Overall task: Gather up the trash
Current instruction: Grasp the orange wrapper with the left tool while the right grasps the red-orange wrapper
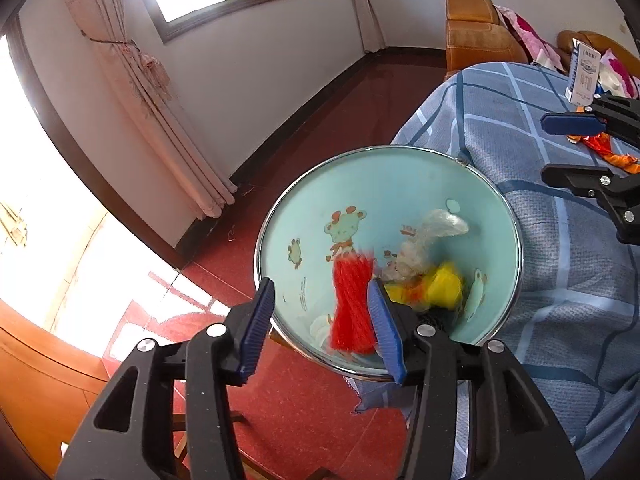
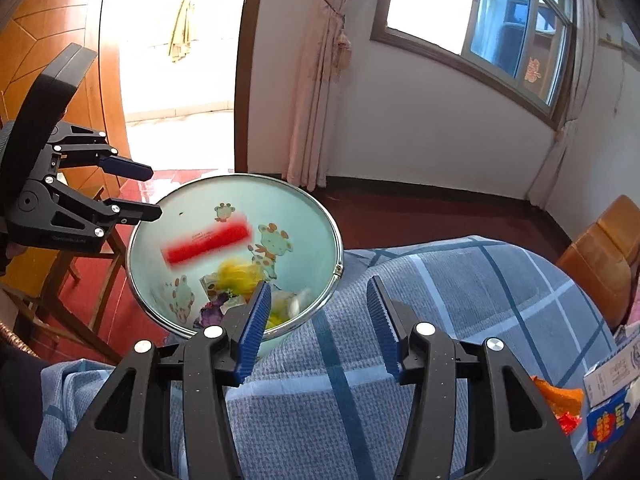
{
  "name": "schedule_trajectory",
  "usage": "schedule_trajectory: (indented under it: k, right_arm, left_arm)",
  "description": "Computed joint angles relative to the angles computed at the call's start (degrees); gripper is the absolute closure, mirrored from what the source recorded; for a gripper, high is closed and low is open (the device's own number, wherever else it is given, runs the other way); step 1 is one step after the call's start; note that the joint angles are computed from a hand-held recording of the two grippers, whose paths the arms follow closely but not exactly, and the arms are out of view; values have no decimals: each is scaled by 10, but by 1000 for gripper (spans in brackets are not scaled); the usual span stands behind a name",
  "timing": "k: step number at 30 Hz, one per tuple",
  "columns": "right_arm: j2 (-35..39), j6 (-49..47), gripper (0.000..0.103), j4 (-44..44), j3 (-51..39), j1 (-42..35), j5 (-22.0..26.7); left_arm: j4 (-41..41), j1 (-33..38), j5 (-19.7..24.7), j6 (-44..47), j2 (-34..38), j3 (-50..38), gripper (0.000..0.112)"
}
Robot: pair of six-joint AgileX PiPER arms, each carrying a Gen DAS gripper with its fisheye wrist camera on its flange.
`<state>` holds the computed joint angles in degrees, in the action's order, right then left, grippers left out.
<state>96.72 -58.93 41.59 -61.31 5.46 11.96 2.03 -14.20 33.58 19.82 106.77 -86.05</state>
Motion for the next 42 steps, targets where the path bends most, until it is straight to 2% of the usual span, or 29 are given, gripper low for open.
schedule_trajectory:
  k: [4,6,8,12,18,20,23,27,29,30,32,34,36,38,40,42]
  right_arm:
    - [-19,46,51,-30,18,-8,-12]
    - [-38,61,49,-34,35,-19,-18]
    - [-64,129,48,-86,58,-30,-27]
    - [-118,190,44,-100,109,-91,-21]
    - [-160,249,44,-92,164,-269,6]
    - [-160,247,44,-69,171,-332,19]
    - [-148,189,44,6,170,-399,47]
    - [-127,196,44,2,163,-400,52]
    - [-102,261,47,-63,143,-386,70]
    - [-89,271,56,-73,137,-381,81]
    - [-95,305,59,-115,150,-365,67]
    - [-96,252,70,-66,151,-372,83]
    - [-98,217,72,-39,155,-378,88]
    - [-104,229,70,-55,158,-376,93]
    - [-119,215,49,-42,171,-380,94]
    - [-137,202,47,-28,185,-381,87]
  left_arm:
    - [-4,-1,-4,-5,-1,2,51]
    - [-12,-5,-4,-2,-2,3,50]
    - [-17,-15,-4,-2,0,4,50]
    - [-35,-43,-1,6,6,-2,49]
    - [-43,-94,-3,-8,21,-22,44]
    - [-38,-109,-4,-17,26,-28,44]
    - [-37,-125,3,-26,38,-42,44]
    - [-35,-141,-1,-30,41,-46,44]
    - [-36,-144,1,-31,42,-49,44]
    - [-37,-145,0,-30,41,-48,44]
    - [-38,-146,-1,-28,39,-48,44]
    - [-40,-145,0,-28,39,-51,44]
    - [-41,-144,1,-27,41,-54,44]
    - [-42,-145,2,-26,41,-56,44]
    - [-42,-146,2,-26,41,-56,44]
    - [-43,-147,6,-26,44,-62,44]
